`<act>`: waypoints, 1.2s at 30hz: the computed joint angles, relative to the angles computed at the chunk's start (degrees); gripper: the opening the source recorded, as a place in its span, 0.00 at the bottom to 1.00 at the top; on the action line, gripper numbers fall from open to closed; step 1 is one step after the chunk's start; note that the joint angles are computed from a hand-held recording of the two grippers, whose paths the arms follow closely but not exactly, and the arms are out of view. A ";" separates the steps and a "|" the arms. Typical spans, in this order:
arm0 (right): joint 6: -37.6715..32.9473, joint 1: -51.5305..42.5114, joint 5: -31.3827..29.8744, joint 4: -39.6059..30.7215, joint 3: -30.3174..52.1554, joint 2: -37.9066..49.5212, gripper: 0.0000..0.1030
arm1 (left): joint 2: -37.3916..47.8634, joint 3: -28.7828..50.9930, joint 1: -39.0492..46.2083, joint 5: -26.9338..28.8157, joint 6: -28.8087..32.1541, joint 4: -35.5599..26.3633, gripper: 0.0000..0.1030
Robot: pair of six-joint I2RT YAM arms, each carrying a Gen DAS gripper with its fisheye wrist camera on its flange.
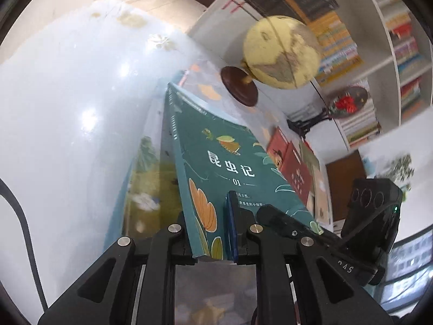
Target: Organize books
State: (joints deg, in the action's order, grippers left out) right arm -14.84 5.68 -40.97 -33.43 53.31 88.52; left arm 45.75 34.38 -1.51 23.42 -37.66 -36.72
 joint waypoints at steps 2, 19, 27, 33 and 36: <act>1.41 1.26 1.29 1.03 0.56 1.24 0.31 | 0.46 -0.64 2.06 1.51 0.93 0.10 0.13; 2.19 3.13 6.83 -4.95 3.28 8.36 0.54 | -4.23 -0.02 2.83 -14.57 9.96 -12.21 0.21; -8.20 -15.43 5.94 -13.13 0.46 2.56 0.55 | 11.68 10.65 -25.60 -22.81 0.08 -2.57 0.21; -19.28 -34.40 4.56 -21.91 11.34 10.92 0.56 | 32.28 24.66 -37.77 -24.64 -2.87 1.84 0.21; -24.21 -41.39 4.68 -26.70 20.06 17.37 0.56 | 42.36 34.19 -41.71 -24.98 -4.17 1.70 0.21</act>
State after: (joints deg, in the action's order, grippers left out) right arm -39.05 -35.72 -36.29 -60.13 73.37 105.89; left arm 88.10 68.57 -43.22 -1.56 -41.83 -35.01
